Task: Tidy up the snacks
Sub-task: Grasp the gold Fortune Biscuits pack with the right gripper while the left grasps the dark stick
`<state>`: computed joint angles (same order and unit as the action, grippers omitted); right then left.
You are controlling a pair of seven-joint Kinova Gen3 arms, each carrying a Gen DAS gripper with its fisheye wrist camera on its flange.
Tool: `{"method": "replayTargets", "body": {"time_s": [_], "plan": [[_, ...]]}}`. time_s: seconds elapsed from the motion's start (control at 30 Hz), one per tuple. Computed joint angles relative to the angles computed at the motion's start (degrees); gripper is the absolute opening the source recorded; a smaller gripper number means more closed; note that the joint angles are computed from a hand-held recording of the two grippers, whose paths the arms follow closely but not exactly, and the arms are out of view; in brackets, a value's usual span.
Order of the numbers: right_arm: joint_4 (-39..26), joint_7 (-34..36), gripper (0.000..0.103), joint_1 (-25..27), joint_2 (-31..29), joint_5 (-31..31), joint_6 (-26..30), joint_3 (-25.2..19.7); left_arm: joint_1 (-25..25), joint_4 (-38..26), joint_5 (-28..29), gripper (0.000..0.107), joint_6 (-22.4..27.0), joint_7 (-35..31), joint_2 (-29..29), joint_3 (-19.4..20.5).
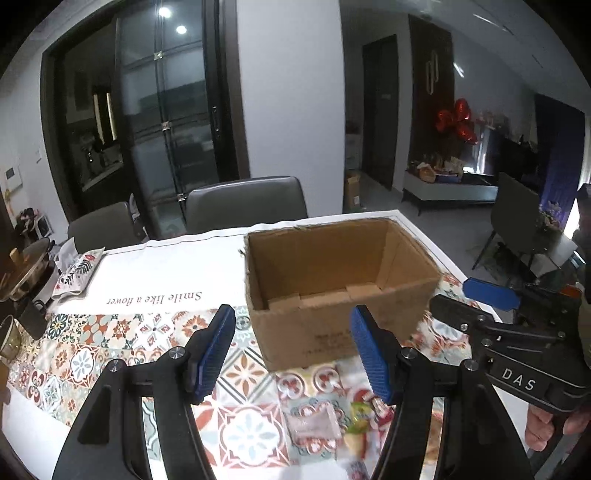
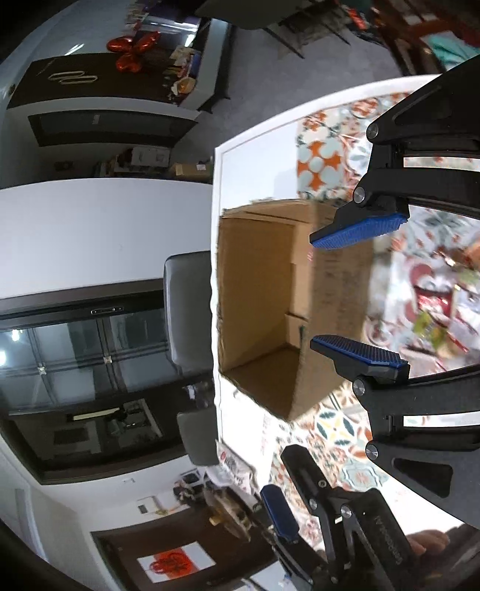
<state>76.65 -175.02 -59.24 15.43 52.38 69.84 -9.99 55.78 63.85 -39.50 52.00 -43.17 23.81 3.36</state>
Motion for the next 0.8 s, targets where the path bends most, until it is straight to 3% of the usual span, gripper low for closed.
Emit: {"method": "replayTargets", "body": {"time_s": [0.13, 0.3, 0.6, 0.8], "plan": [[3.53, -5.63, 0.055, -2.4, -1.27, 1.82, 0.83, -1.06, 3.24, 5.82, -4.41, 0.064, -1.61, 5.81, -2.55, -0.64], [6.9, -11.03, 0.059, -4.64, -2.01, 3.17, 3.67, -3.18, 3.81, 10.7, -6.88, 0.065, -2.35, 9.99, -4.51, 1.69], [10.46, -18.72, 0.071, -8.05, -2.2, 4.1, 8.35, -6.14, 1.27, 16.42, -0.98, 0.065, -4.16, 12.47, -6.56, 6.28], [12.2, -22.75, 0.073, -9.9, -1.72, 3.23, 9.85, -7.03, 2.38, 17.5, 0.18, 0.066, -3.15, 13.32, -5.67, 6.75]]}}
